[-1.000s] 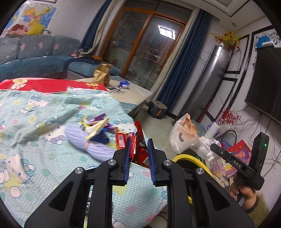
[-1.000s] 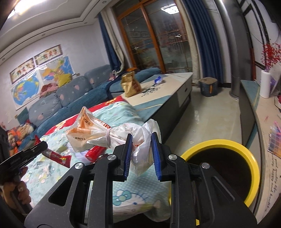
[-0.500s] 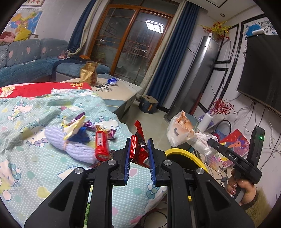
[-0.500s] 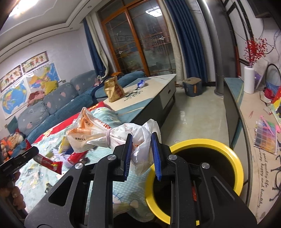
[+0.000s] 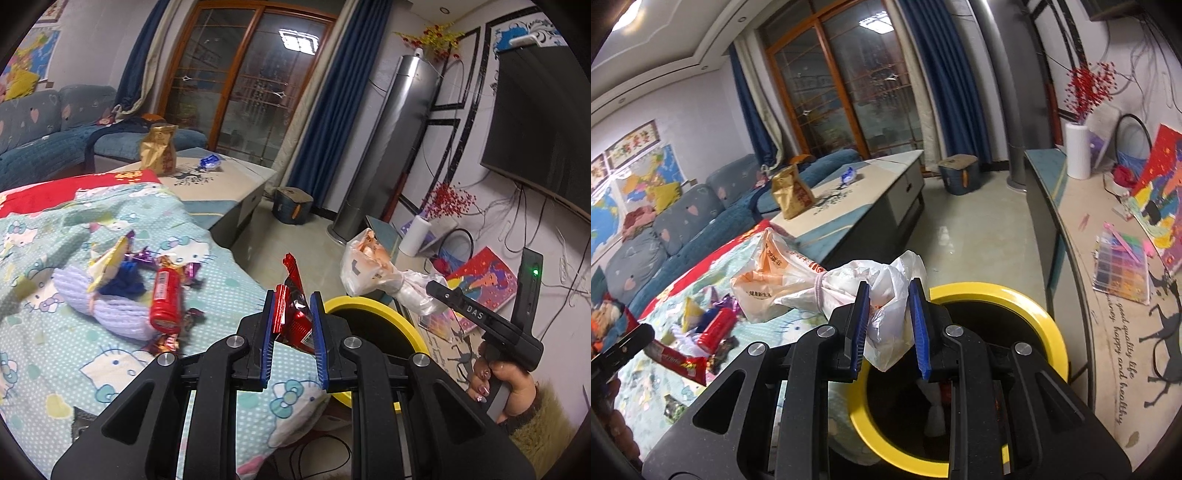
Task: Collect trash
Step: 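Move both tools over the yellow bin and open them to drop the items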
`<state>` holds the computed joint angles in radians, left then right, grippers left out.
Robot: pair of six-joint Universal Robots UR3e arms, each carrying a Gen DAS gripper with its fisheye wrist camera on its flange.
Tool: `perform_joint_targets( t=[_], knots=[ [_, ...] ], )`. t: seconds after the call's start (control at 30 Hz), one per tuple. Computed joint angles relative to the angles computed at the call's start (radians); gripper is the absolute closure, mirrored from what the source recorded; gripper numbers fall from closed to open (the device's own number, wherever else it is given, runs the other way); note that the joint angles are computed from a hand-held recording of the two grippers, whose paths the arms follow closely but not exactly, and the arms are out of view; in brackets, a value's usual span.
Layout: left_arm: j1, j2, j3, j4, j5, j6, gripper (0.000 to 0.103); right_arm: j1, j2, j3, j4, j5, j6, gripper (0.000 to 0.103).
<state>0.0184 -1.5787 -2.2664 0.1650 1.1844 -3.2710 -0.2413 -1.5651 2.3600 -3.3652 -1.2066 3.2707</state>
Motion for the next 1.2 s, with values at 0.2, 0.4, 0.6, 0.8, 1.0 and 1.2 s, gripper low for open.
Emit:
perform_joint_targets(
  t=[0.2,0.4,0.6,0.8,1.0,1.2],
  knots=[
    [-0.070,-0.076,0.065,0.000,0.029,0.007,0.085,-0.041,0.002,0.024,0.005,-0.016,0.009,0.086],
    [-0.151,-0.173,0.139,0.004,0.065,0.008,0.085,-0.076,0.021,0.033,0.004,-0.043,0.023,0.086],
    [-0.216,-0.273,0.228,-0.004,0.088,0.008,0.085,-0.103,0.051,0.035,0.002,-0.067,0.034,0.086],
    [-0.271,-0.367,0.312,-0.015,0.104,0.010,0.085,-0.133,0.087,0.041,-0.009,-0.072,0.037,0.086],
    [-0.320,-0.454,0.392,-0.037,0.109,0.008,0.085,-0.156,0.128,0.040,-0.009,-0.072,0.041,0.086],
    [-0.363,-0.538,0.485,-0.076,0.124,0.010,0.085,-0.178,0.164,0.042,-0.018,-0.062,0.040,0.086]
  ],
)
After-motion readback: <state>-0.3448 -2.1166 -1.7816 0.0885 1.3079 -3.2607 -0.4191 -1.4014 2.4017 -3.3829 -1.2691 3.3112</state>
